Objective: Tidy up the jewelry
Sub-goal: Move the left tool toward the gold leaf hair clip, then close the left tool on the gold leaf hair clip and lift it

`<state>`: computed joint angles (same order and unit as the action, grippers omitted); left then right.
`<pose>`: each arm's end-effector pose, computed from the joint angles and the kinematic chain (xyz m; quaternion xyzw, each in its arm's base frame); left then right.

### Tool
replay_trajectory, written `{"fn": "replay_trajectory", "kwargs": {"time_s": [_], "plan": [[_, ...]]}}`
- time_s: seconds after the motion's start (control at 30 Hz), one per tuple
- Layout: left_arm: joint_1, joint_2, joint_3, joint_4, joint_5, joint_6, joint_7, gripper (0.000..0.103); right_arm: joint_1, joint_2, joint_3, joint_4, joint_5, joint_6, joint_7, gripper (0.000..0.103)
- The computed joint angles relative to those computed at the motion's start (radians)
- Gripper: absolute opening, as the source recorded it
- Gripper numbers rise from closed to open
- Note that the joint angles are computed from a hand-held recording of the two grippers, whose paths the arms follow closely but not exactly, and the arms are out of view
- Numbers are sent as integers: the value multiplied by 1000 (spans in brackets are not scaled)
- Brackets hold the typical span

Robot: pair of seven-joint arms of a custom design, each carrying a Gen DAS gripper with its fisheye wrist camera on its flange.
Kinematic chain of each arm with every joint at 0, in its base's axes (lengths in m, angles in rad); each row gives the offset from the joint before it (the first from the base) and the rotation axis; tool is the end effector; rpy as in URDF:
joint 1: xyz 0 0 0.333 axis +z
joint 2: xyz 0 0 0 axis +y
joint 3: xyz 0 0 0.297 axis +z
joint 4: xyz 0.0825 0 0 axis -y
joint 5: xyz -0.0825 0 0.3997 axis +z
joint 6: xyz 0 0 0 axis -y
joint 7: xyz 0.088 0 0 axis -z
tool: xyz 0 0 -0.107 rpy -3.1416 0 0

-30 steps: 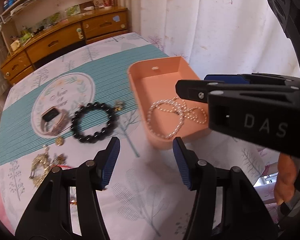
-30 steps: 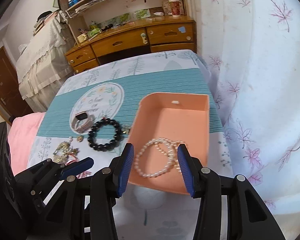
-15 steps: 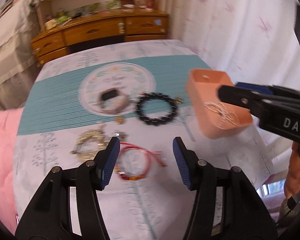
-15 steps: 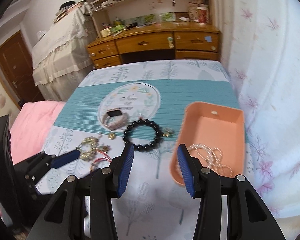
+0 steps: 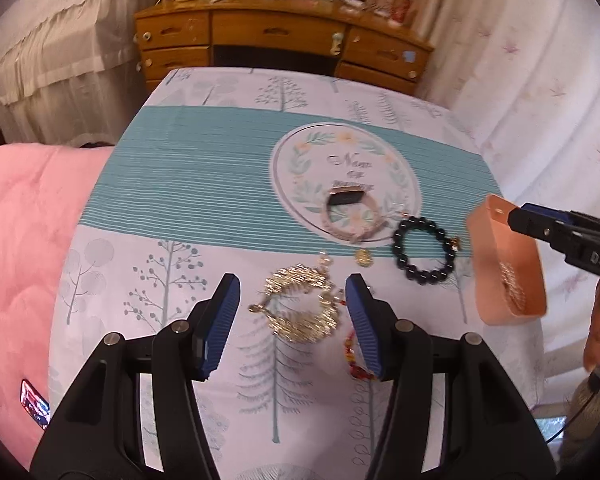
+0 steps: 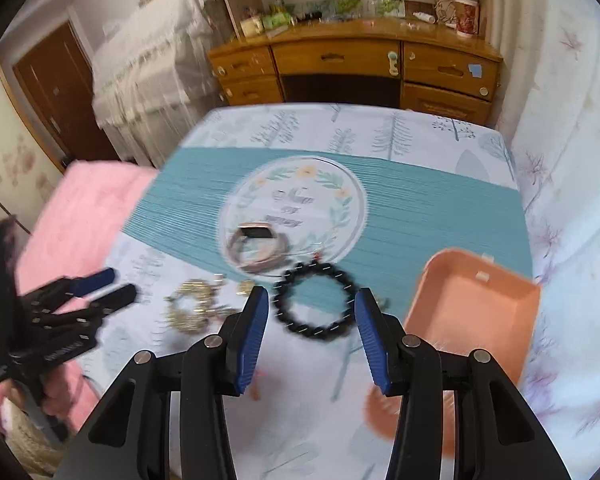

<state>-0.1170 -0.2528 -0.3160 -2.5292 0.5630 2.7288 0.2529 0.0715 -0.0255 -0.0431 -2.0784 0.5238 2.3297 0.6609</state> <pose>0.4335 -0.2212 0.3751 -0.8007 0.5275 -0.2173 0.1828 0.5818 0.0250 0.4429 -0.8623 0.4406 -0.0540 0.2437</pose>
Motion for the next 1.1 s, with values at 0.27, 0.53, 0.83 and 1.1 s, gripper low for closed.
{"fn": "replay_trajectory", "kwargs": {"time_s": [0.27, 0.53, 0.83, 1.1], "plan": [[-16, 157, 58, 97, -53, 41, 108, 50, -3, 280, 33, 278, -237, -149, 143, 37], [-42, 214, 101, 114, -155, 51, 208, 41, -34, 312, 72, 299, -167, -281, 92, 37], [-66, 193, 96, 51, -258, 97, 329, 40, 26, 262, 99, 205, -128, -330, 54, 37], [-84, 185, 73, 44, -183, 76, 380, 40, 75, 277, 106, 178, -146, -293, 107, 28]]}}
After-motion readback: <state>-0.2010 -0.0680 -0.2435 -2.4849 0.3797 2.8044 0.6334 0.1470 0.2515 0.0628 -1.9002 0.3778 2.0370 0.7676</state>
